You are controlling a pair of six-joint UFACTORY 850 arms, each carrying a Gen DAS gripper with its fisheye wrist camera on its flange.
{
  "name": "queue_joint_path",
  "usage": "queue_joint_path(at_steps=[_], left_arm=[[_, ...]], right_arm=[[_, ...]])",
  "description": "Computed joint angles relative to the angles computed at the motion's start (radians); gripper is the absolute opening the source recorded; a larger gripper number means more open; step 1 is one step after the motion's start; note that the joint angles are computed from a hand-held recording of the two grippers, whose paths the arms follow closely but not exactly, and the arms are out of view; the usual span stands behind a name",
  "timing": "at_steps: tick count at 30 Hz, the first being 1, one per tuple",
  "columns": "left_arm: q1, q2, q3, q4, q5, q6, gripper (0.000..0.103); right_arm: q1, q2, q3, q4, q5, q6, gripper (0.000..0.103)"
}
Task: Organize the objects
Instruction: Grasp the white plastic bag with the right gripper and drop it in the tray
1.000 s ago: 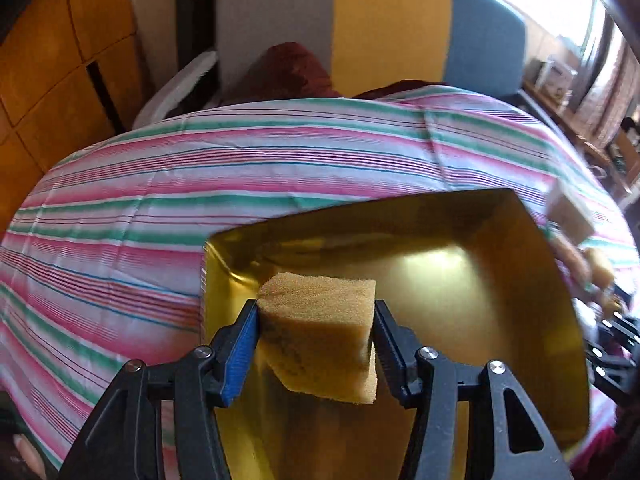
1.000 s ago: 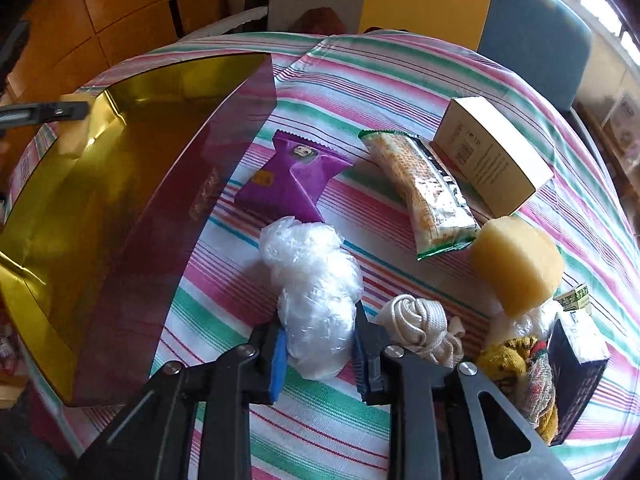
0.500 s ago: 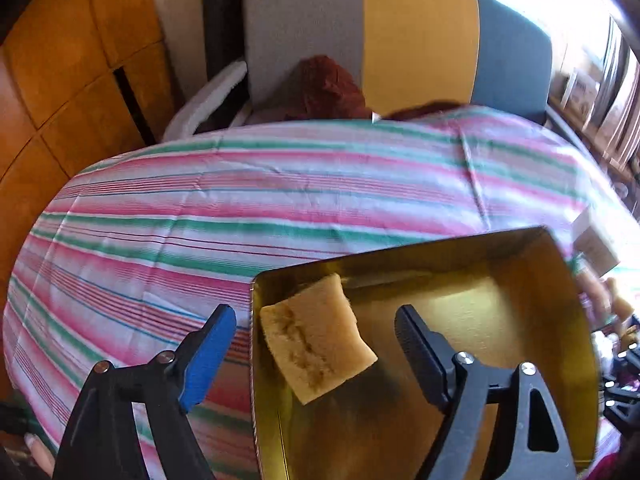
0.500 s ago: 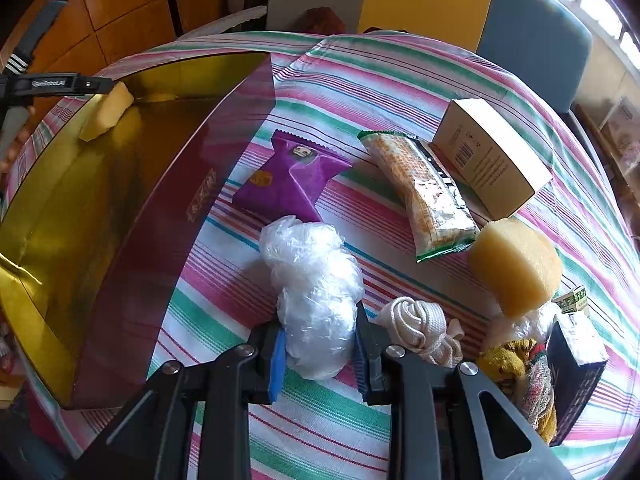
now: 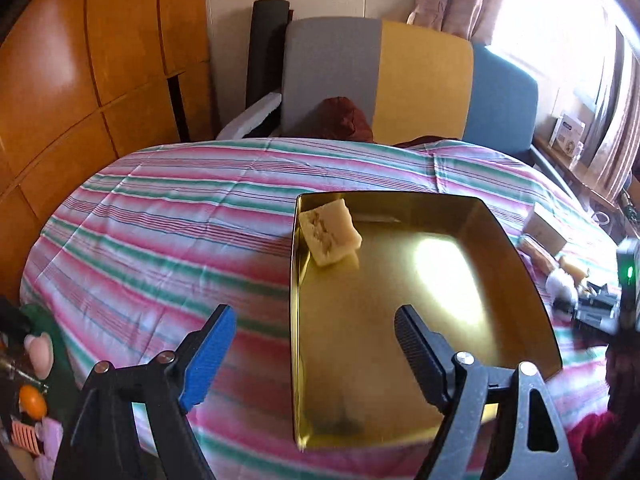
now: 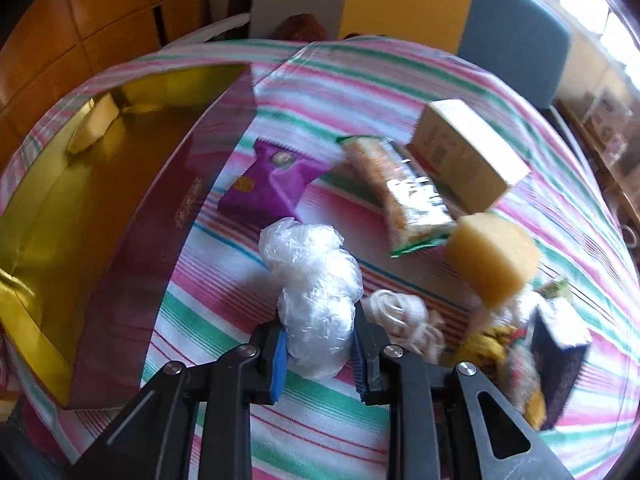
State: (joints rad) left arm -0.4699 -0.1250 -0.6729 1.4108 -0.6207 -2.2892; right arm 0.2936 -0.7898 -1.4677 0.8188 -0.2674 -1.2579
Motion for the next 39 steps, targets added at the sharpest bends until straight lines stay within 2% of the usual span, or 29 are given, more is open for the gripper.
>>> queue_joint_path(at_steps=[3,6,9,16,23,24,27,29,31,33,36,37,39], left_arm=[[-0.035,0.023,0.030,-0.003,-0.024,-0.035,0.083],[-0.041,0.036,0.053,0.015,-0.023,-0.067,0.083],[-0.034,0.043,0.070,0.041,-0.005,-0.104,0.083],[-0.012,0.064,0.124,0.087,0.037,-0.187,0.083],[0.049,0.133,0.225,0.150,0.111,-0.331,0.081],[0.061,0.138,0.235,0.159,0.126,-0.352,0.078],[0.084,0.151,0.263,0.224,0.161,-0.432,0.076],[0.091,0.154,0.271,0.258,0.172,-0.466,0.076],[0.098,0.155,0.275,0.297,0.180,-0.499,0.076],[0.099,0.150,0.276,0.332,0.185,-0.526,0.076],[0.092,0.136,0.270,0.333,0.188,-0.527,0.076],[0.094,0.135,0.268,0.333,0.190,-0.523,0.076],[0.090,0.132,0.261,0.315,0.187,-0.502,0.076]], right_arm=[[-0.013,0.056,0.042,0.177,0.006,-0.104,0.026],[-0.019,0.114,0.085,0.333,-0.058,-0.217,0.026],[0.006,0.161,0.122,0.391,-0.107,-0.281,0.027],[0.137,0.129,0.072,0.230,-0.242,-0.107,0.027],[0.273,-0.001,-0.085,0.054,-0.307,0.200,0.027],[0.288,-0.025,-0.117,0.029,-0.308,0.264,0.027],[0.316,-0.097,-0.211,-0.013,-0.347,0.428,0.028],[0.329,-0.139,-0.270,-0.031,-0.377,0.507,0.033],[0.330,-0.175,-0.319,-0.005,-0.435,0.535,0.036],[0.334,-0.187,-0.335,0.006,-0.438,0.538,0.037],[0.323,-0.175,-0.313,0.047,-0.468,0.479,0.052],[0.317,-0.164,-0.296,0.065,-0.467,0.457,0.056],[0.307,-0.127,-0.243,0.088,-0.436,0.399,0.056]])
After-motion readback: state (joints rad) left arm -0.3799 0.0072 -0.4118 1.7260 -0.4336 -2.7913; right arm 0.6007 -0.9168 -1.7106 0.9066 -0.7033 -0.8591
